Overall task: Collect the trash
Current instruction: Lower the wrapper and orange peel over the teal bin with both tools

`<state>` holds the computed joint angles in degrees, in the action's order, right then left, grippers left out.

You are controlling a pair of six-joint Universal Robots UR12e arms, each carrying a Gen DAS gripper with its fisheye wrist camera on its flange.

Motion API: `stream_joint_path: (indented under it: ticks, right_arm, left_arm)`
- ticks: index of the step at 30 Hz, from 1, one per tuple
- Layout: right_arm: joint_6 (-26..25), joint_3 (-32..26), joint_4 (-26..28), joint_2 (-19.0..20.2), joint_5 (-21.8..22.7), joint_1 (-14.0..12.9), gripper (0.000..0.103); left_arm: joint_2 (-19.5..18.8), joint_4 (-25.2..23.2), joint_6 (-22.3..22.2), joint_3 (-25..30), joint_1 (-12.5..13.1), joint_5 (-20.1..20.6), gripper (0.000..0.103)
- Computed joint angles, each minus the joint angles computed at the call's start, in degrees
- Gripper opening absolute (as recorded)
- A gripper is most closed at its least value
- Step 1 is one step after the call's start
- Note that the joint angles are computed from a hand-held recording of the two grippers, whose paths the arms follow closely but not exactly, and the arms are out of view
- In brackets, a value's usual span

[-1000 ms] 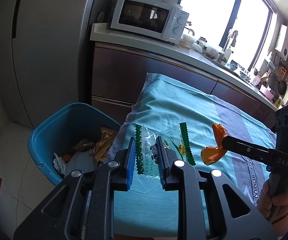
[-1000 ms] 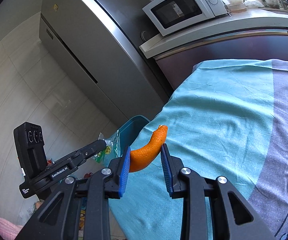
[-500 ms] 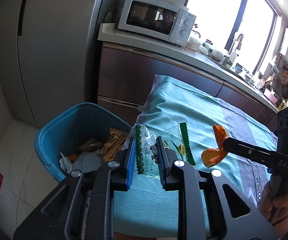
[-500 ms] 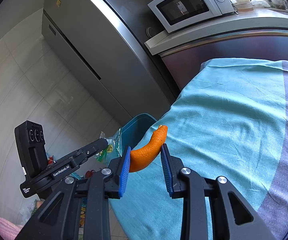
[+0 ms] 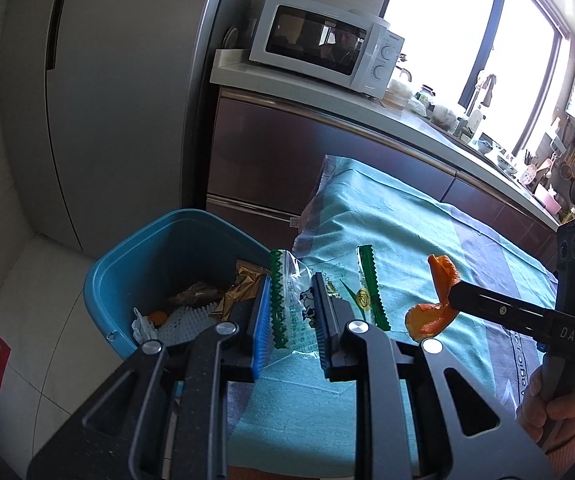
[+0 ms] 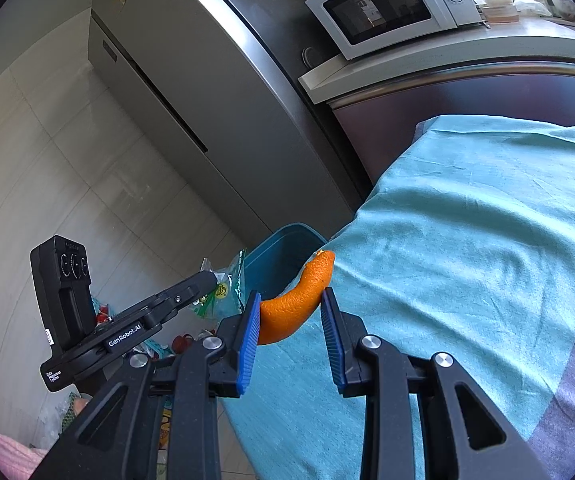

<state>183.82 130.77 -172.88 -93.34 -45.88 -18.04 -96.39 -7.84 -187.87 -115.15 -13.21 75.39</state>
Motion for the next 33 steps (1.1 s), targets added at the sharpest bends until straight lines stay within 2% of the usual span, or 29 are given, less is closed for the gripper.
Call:
stream_joint_path:
  ticks: [33]
  right_arm:
    - [-1.8,-3.5,2.4,2.7,-0.8,3.9,0.029]
  left_arm:
    - [-0.1,0.8,-1.8,-0.4,1.6,1.6,0.021]
